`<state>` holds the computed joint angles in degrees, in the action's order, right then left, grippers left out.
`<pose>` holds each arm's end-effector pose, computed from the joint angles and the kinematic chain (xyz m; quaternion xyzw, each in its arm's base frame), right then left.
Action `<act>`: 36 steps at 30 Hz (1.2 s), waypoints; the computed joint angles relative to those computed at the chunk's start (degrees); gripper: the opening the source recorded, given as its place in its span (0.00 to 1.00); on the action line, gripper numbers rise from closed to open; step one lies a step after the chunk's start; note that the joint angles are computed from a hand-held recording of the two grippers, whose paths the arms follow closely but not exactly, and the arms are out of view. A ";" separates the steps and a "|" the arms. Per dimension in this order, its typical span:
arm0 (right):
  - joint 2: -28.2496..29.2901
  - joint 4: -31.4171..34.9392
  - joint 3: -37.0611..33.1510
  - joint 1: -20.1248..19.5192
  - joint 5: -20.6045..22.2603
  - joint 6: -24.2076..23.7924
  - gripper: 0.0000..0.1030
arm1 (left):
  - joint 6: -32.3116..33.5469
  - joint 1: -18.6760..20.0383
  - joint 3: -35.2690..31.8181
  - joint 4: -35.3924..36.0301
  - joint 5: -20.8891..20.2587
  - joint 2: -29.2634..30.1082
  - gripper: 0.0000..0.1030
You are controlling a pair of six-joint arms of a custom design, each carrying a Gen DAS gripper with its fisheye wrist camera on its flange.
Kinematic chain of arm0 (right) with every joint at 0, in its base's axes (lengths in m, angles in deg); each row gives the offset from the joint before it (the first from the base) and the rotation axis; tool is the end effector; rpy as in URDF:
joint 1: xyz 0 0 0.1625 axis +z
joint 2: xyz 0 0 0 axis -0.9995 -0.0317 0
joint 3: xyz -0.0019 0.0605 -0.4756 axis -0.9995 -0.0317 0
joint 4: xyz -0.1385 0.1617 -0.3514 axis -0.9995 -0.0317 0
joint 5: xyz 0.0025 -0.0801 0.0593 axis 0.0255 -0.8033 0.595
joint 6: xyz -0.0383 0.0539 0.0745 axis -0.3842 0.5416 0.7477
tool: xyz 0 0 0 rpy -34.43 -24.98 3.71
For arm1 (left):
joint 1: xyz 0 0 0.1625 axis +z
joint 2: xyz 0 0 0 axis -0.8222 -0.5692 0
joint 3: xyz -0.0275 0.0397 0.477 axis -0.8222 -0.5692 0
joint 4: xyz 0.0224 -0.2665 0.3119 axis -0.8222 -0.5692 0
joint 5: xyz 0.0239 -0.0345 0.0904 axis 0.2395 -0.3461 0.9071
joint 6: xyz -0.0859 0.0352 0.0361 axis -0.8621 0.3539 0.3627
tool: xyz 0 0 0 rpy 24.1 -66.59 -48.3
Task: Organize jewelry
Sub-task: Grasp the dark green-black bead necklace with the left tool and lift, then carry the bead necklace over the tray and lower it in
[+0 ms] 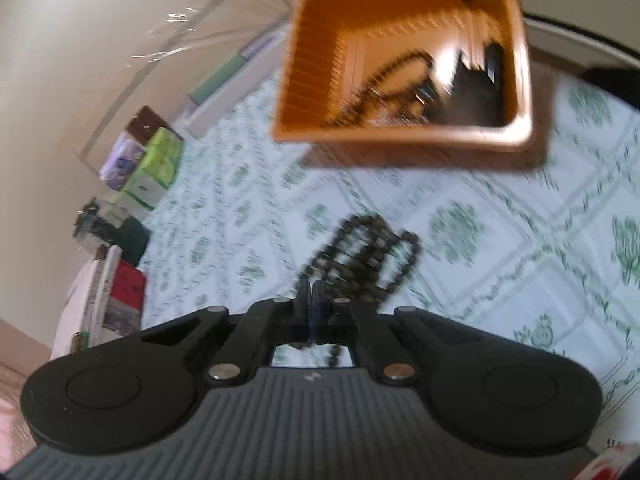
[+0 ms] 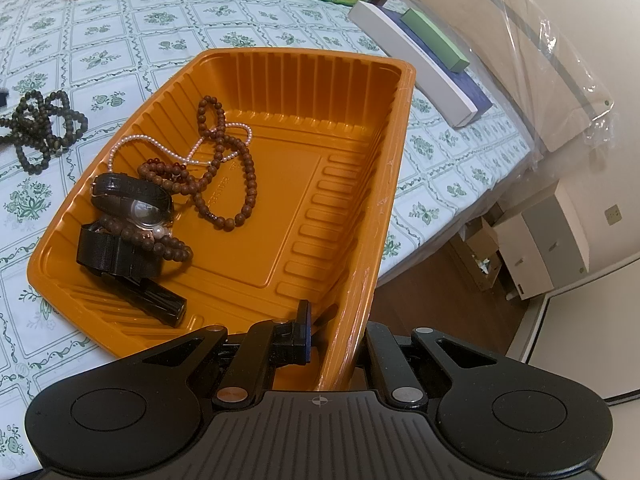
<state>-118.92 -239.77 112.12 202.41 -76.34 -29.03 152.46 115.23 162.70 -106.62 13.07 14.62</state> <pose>0.3381 -0.6248 0.1165 0.3695 -0.7828 0.1580 0.4751 -0.0934 -0.5642 0.3289 0.5446 0.6806 -0.2275 0.4341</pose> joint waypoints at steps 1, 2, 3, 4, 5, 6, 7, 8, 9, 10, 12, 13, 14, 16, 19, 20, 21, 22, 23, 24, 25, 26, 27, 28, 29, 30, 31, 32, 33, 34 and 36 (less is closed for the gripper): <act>0.02 -0.09 -0.02 0.02 -0.04 -0.13 0.06 | 0.08 -0.22 -0.34 -0.60 -0.03 -0.28 0.00; 0.04 -0.24 0.01 0.06 -0.10 -0.26 0.06 | 0.13 -0.43 -0.72 -1.01 0.00 -0.52 0.00; 0.05 -0.40 0.05 0.07 -0.13 -0.41 0.05 | -0.36 -0.57 -1.21 -0.34 -0.09 -0.89 0.00; 0.05 -0.54 0.10 0.09 -0.17 -0.52 0.05 | -1.03 -0.66 -1.82 1.01 -0.22 -1.28 0.00; 0.04 -0.69 0.16 0.11 -0.18 -0.65 0.06 | -1.45 -0.71 -2.20 1.97 -0.24 -1.52 0.00; 0.06 -0.76 0.13 0.10 -0.19 -0.77 0.05 | -1.62 -0.63 -2.45 2.94 -0.46 -1.71 0.00; 0.03 -0.81 0.15 0.10 -0.18 -0.83 0.06 | -2.14 -0.54 -2.58 4.05 -0.64 -1.82 0.00; -0.02 -0.92 0.25 0.09 -0.15 -0.90 0.06 | -2.52 -0.48 -2.34 4.19 -0.77 -1.83 0.01; -0.03 -0.77 0.16 0.09 -0.14 -0.86 0.06 | -3.08 -0.34 -2.26 4.41 -0.94 -1.58 0.03; -0.07 -0.64 0.17 0.07 -0.13 -0.76 0.06 | -4.13 -0.21 -2.19 5.39 -0.99 -1.40 0.04; -0.09 -0.44 0.17 0.10 -0.13 -0.60 0.06 | -6.39 0.20 -2.07 6.44 -1.64 -0.69 0.08; -0.14 -0.30 0.18 0.09 -0.12 -0.52 0.05 | -7.76 0.43 -2.16 7.44 -2.09 -0.39 0.09; -0.14 -0.30 0.18 0.09 -0.12 -0.52 0.05 | -8.84 0.69 -2.33 8.35 -2.50 0.00 0.12; -0.16 -0.19 0.16 0.05 -0.10 -0.52 0.06 | -9.54 1.20 -2.61 8.87 -3.01 1.10 0.14; -0.16 0.23 0.00 -0.05 -0.06 -0.28 0.05 | -9.47 1.82 -3.38 8.96 -2.53 2.74 0.14; -0.17 0.28 0.01 -0.08 -0.06 -0.24 0.05 | -9.43 2.02 -3.75 9.07 -2.28 3.21 0.14; -0.14 0.37 -0.04 -0.12 -0.06 -0.17 0.05 | -9.55 2.23 -4.18 9.76 -2.32 3.44 0.14; -0.14 0.51 -0.10 -0.14 -0.06 -0.08 0.05 | -9.76 2.42 -4.49 10.26 -2.53 3.55 0.14; -0.15 0.61 -0.13 -0.17 -0.05 -0.02 0.05 | -10.03 2.54 -4.69 10.72 -2.76 3.53 0.14; -0.12 0.68 -0.19 -0.17 -0.05 0.02 0.05 | -10.30 2.53 -4.90 11.47 -2.76 3.39 0.09; -0.11 0.68 -0.21 -0.16 -0.06 0.01 0.06 | -10.26 2.44 -4.94 11.60 -2.57 3.27 0.07; -0.11 0.68 -0.21 -0.16 -0.06 0.01 0.05 | -10.07 2.28 -4.85 11.38 -2.47 3.03 0.07; -0.09 0.67 -0.24 -0.16 -0.08 -0.02 0.05 | -10.01 2.12 -4.71 11.06 -2.66 2.58 0.06; -0.09 0.56 -0.21 -0.16 -0.09 -0.11 0.05 | -10.40 1.89 -4.65 11.04 -2.80 2.06 0.06; -0.08 0.50 -0.21 -0.17 -0.10 -0.18 0.05 | -10.83 1.63 -4.66 11.00 -2.92 1.35 0.06; -0.08 0.63 -0.26 -0.16 -0.10 -0.10 0.05 | -11.17 1.34 -4.75 10.84 -2.95 0.83 0.06; -0.08 0.63 -0.26 -0.16 -0.10 -0.10 0.06 | -11.53 1.01 -4.97 10.60 -3.00 0.17 0.06; -0.03 0.49 -0.30 -0.13 -0.12 -0.25 0.05 | -12.06 0.77 -5.27 10.58 -3.15 -0.39 0.06; 0.04 0.29 -0.32 -0.09 -0.20 -0.43 0.05 | -13.28 0.45 -5.82 11.02 -3.40 -1.23 0.06; 0.08 0.07 -0.30 -0.05 -0.25 -0.61 0.05 | -14.37 0.15 -6.41 11.46 -3.50 -1.87 0.06; 0.14 -0.22 -0.28 0.01 -0.35 -0.79 0.05 | -15.78 -0.59 -7.68 12.02 -3.28 -2.89 0.06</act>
<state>-118.78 -239.99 111.84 202.42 -76.69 -29.82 136.68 114.64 155.02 -94.60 9.79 11.73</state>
